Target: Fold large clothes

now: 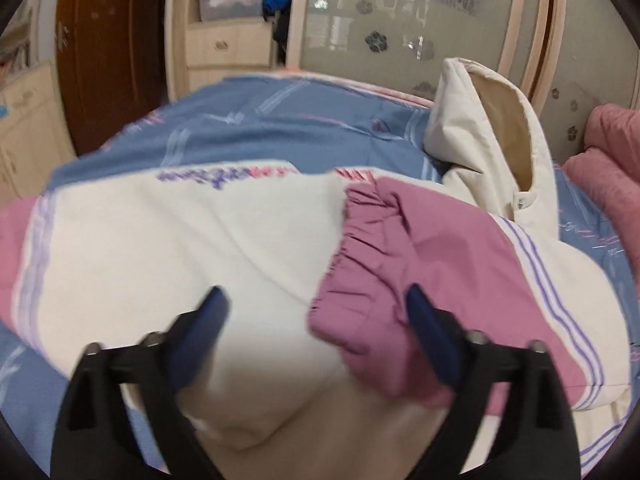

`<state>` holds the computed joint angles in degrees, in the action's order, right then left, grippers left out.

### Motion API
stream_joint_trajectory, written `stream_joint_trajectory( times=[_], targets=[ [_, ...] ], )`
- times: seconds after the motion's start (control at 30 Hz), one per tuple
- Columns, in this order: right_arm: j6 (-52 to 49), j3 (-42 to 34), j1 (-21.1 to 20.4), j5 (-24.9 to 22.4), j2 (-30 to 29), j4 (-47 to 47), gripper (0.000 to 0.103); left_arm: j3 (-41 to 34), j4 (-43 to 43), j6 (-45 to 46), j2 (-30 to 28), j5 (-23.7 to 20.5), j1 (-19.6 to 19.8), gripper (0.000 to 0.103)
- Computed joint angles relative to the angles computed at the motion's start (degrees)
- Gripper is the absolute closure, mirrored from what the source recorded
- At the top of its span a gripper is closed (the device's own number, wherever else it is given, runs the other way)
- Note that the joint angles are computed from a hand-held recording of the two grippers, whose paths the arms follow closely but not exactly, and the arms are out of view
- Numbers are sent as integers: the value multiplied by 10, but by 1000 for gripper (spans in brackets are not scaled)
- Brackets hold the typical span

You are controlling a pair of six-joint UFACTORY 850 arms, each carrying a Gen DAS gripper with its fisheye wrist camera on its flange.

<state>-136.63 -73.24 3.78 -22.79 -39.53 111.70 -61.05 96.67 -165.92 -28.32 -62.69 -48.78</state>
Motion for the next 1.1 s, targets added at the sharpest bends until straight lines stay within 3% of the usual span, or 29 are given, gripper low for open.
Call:
stream_joint_trajectory(
  times=[0.13, 0.2, 0.27, 0.4, 0.5, 0.6, 0.77, 0.93, 1.1],
  targets=[
    [2, 84, -70, -194, 52, -1, 1, -4, 3, 3, -4, -4, -5, 2],
    [29, 113, -118, -261, 70, -47, 1, -5, 4, 8, -4, -6, -8, 2],
    [58, 119, -157, -286, 79, -94, 1, -13, 0, 24, -8, 0, -12, 2],
    [54, 142, -237, -265, 110, -146, 1, -34, -11, 53, -22, 23, -21, 2],
    [-18, 159, -302, -245, 130, -128, 1, -55, -12, 73, -37, 55, -32, 2],
    [-84, 155, -342, -212, 127, -98, 1, -75, -10, 95, -48, 85, -48, 2],
    [-112, 119, -374, -201, 93, -84, 1, -129, -55, 196, -90, 19, -79, 2],
    [-89, 91, -375, -230, 86, -104, 1, -149, -80, 218, -107, 32, -82, 2],
    [-159, 98, -383, -277, 79, -54, 1, -161, -110, 249, -118, 44, -85, 2]
  ],
)
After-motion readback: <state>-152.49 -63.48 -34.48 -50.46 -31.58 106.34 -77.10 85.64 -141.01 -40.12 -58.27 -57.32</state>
